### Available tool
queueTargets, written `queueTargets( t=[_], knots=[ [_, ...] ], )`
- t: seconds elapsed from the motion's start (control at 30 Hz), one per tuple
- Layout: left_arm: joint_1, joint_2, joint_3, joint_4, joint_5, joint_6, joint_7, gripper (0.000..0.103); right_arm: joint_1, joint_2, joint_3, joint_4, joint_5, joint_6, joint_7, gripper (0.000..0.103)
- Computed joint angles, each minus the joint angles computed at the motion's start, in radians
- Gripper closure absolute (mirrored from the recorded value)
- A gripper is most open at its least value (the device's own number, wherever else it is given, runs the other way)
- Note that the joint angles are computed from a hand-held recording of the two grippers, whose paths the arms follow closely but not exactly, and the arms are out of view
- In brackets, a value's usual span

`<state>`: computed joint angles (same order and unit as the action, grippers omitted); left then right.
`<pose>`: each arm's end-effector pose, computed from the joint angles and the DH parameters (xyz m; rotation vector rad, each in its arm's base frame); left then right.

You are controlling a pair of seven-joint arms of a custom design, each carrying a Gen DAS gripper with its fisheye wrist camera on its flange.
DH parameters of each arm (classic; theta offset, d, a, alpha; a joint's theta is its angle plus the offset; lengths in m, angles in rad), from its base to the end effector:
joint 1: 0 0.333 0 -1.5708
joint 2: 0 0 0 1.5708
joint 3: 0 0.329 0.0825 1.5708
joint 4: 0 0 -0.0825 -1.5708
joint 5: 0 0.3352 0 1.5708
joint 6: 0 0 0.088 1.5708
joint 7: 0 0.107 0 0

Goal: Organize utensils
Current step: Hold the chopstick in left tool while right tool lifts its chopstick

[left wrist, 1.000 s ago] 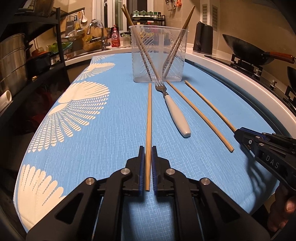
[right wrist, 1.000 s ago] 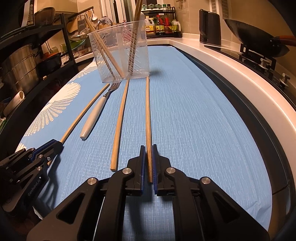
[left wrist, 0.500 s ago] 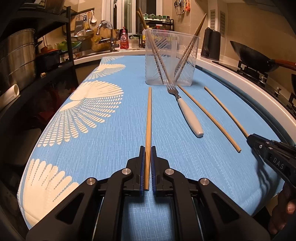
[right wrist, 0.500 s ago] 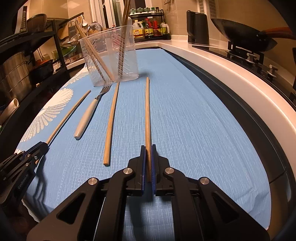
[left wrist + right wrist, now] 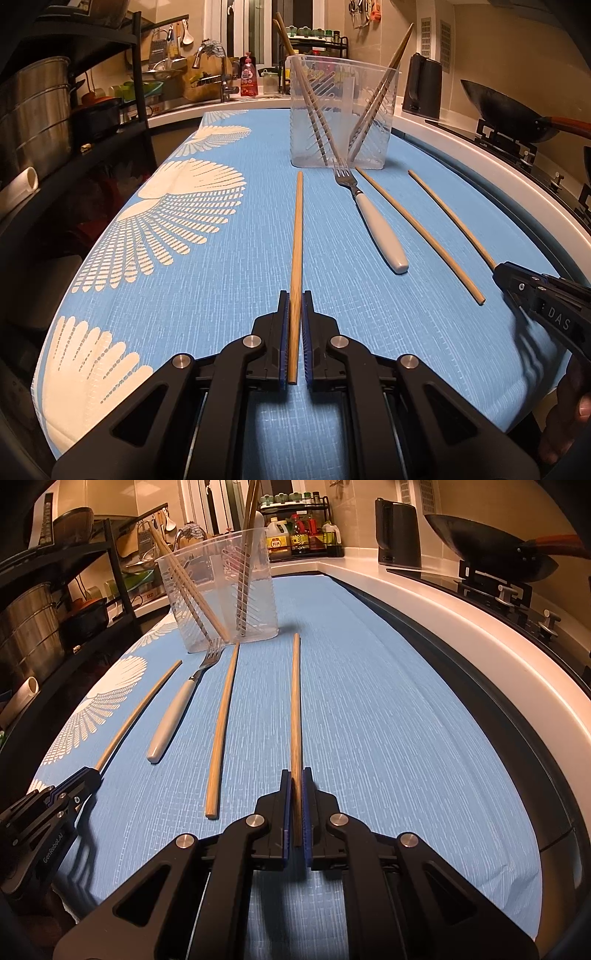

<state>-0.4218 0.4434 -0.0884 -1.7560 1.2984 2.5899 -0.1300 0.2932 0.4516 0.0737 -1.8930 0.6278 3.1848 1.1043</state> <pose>0.5615 -0.3263 0.3894 -1.8189 1.5161 -0.7299 0.6201 0.1727 0.3982 -1.8125 1.5229 -0.5179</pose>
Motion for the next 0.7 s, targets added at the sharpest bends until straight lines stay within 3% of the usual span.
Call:
queueTargets(
  t=[0.7],
  knots=[
    [-0.003,0.014,0.002,0.018,-0.011,-0.005,0.029,0.096,0.002,0.0,-0.009,0.003,-0.012,-0.009,0.003,0.097]
  ],
)
